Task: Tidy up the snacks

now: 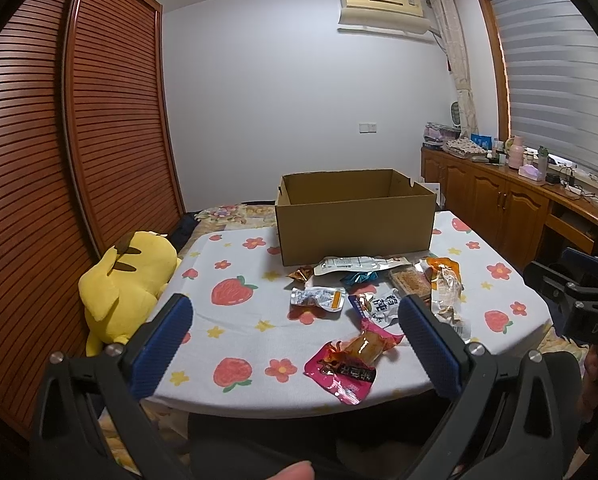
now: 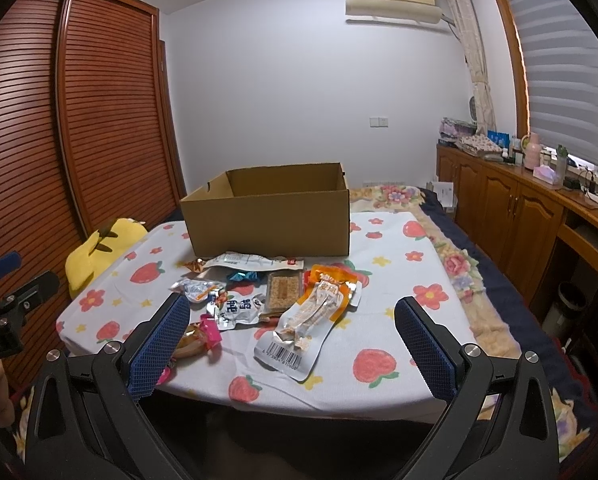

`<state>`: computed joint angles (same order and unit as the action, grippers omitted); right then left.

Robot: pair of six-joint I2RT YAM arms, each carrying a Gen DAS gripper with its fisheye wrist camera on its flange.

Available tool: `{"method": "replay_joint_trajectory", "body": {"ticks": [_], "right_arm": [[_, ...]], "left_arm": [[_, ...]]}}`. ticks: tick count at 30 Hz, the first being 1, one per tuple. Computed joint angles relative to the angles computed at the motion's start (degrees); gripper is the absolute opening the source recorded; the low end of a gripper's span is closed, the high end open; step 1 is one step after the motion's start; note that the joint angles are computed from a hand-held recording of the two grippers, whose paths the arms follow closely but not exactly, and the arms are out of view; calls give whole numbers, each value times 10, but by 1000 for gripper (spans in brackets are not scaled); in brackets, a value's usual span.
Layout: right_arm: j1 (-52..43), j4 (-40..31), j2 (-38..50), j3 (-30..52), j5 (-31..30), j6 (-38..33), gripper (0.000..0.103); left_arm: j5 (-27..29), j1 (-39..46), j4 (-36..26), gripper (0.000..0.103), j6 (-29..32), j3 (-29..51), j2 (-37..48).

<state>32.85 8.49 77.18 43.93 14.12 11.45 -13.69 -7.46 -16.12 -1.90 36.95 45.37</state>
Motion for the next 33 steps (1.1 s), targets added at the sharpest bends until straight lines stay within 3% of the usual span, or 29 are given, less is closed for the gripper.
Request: {"method": "replay_joint_trajectory", "body": {"ticks": [9,17,27,33], "right_arm": [[-10,-3,5,-1,-14,-5,103],[-37,20,71,15,-49,-7,103],[-102,-3,218,126,-134,-60,103],[-137,-60,314,224,-198,-72,93]], "left_arm": [[20,7,6,103,2,-7,27],[71,40,70,103,24,-9,125],[159,74,116,103,61,66,312],[169,68,131,102,83,97,385]]}}
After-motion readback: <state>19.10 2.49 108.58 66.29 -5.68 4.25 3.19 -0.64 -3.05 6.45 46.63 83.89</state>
